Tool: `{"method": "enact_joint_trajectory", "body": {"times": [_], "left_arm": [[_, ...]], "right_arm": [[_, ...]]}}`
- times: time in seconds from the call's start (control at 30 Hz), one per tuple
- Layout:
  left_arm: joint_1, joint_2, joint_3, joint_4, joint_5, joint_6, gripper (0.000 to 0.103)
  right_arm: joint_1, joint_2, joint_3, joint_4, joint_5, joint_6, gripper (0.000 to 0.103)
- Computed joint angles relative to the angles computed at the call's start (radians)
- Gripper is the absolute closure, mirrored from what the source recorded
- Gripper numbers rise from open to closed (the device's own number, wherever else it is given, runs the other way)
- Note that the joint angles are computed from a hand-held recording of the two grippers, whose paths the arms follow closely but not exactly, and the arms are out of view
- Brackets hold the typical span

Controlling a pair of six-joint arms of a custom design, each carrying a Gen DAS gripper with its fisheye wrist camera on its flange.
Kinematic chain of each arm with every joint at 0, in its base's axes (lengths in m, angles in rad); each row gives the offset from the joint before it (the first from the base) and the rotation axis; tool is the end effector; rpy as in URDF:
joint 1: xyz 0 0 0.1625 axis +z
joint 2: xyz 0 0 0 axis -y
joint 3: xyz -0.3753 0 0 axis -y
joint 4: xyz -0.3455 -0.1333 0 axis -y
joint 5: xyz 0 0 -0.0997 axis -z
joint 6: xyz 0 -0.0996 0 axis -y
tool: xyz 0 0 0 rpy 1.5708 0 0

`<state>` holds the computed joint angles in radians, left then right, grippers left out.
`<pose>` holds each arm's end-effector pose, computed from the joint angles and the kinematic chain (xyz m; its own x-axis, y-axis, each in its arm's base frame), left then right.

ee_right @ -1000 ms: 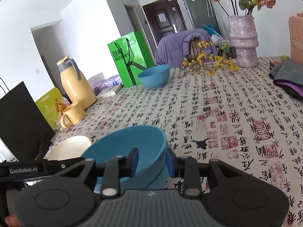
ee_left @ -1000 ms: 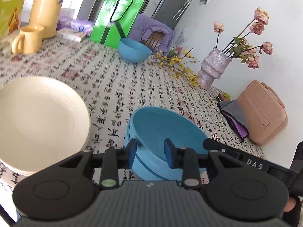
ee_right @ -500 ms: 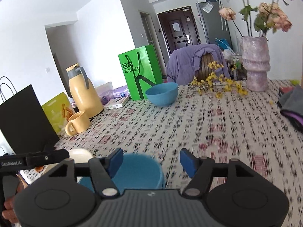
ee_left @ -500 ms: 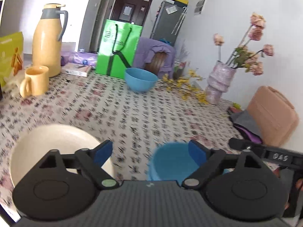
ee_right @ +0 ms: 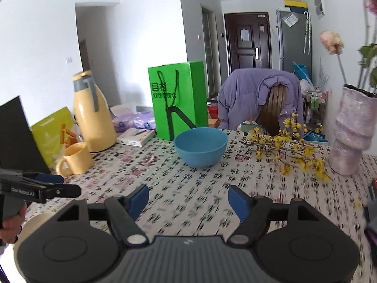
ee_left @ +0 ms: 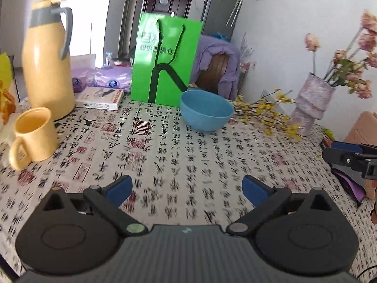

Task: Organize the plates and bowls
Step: 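Move both grippers to the last blue bowl by the green bag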

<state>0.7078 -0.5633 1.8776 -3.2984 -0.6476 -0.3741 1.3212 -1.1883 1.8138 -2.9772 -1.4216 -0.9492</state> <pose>-0.2571 -0.5000 0.0137 -0.8459 0.0152 -0.5331 0.4154 0.6456 -0.6408 0.0051 -0.5795 0.3086 -0.7157 -0.4763 0.5108 -0.6978 0.5170 -0.4957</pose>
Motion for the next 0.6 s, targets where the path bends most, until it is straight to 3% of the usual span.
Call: {"method": "enact_joint_trajectory", "body": {"times": [0.13, 0.23, 0.37, 0.5, 0.6], "left_arm": [[0.095, 0.018, -0.133, 0.085, -0.085, 0.043, 0.002], [0.142, 0.063, -0.245, 0.092, -0.110, 0.113, 0.002], [0.203, 0.146, -0.404, 0.059, -0.148, 0.202, 0.002], [0.263, 0.243, -0.594, 0.068, -0.194, 0.254, 0.002], [0.304, 0.330, -0.761, 0.087, -0.235, 0.300, 0.002]], "right_arm": [[0.034, 0.131, -0.172, 0.047, -0.066, 0.022, 0.029], [0.052, 0.231, -0.302, 0.077, -0.093, 0.042, 0.029], [0.070, 0.365, -0.433, 0.007, -0.103, -0.034, 0.029], [0.083, 0.497, -0.638, 0.118, -0.106, -0.019, 0.029], [0.101, 0.622, -0.832, 0.204, -0.163, 0.019, 0.030]]}}
